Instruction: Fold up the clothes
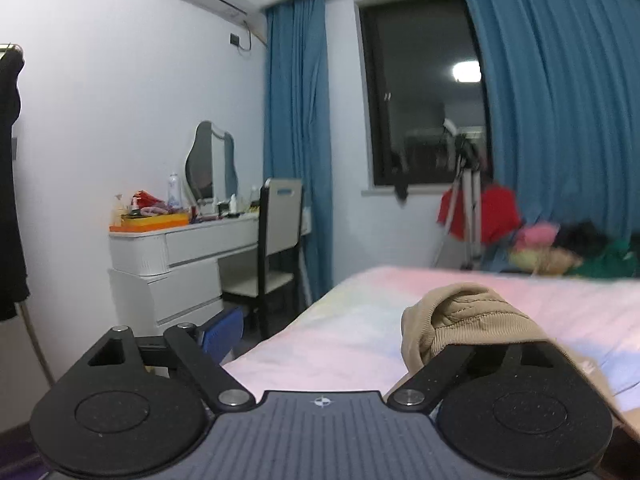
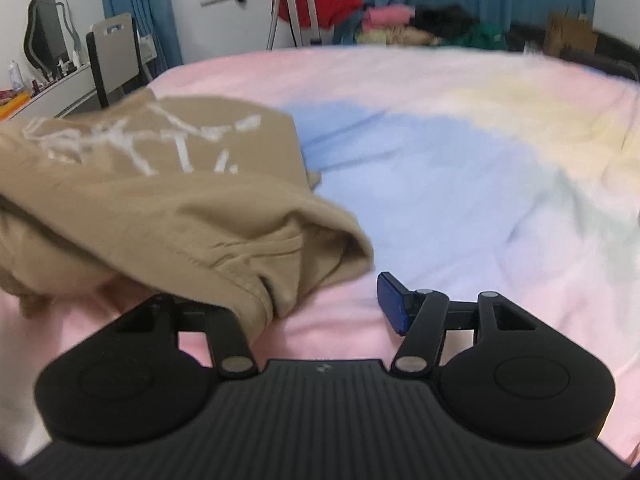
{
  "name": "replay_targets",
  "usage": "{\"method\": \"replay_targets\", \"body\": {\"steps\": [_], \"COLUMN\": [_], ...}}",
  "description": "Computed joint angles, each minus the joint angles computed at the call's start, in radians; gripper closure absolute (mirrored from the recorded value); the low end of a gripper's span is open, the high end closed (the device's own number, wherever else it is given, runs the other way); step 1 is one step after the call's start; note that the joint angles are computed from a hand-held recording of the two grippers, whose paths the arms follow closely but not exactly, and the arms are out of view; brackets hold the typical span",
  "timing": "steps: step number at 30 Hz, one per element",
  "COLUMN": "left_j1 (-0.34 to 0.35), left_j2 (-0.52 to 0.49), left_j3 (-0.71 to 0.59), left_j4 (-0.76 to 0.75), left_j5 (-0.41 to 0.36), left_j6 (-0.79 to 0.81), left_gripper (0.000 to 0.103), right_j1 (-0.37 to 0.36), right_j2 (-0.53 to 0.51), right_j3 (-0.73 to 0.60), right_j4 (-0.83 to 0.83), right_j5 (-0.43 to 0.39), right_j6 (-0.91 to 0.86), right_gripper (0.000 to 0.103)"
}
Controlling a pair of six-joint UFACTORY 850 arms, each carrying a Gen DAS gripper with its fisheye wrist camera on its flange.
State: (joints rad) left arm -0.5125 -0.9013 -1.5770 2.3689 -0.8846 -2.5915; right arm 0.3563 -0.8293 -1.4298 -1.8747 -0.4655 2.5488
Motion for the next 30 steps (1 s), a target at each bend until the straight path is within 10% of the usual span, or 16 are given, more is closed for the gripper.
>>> {"method": "replay_targets", "body": {"steps": [6,11,22,30], "left_j1": [-0.018,-0.036,0.009,0.012], "left_j2": [0.059,0.122,0.375,0.573], "left_j3": [0.076,0.082,-0.062,-0.008], "left_j4": [0.111,0.202,0.222,0.226], "left_j5": [-0.079,-0.196,0.131,0.177], "left_j6": [-0.019,0.004,-0.036,0.031], "left_gripper": [0.008,0.006,0.004,0.000], "right_j1": [-0.007,-0.016,0.006,0.078], "right_j2": [0.128,0.248,0.521,0.742], "right_j3": [0.147,0.144,0.077,0.115], "right_j4": [-0.145,-0.199,-0.356,-0.360], "right_j5": [-0.268,-0.413,-0.471,-0.445], "right_j6": [0.487,0.437,0.193,-0.047], "right_gripper": [0.034,0.033,0.033,0.031]}}
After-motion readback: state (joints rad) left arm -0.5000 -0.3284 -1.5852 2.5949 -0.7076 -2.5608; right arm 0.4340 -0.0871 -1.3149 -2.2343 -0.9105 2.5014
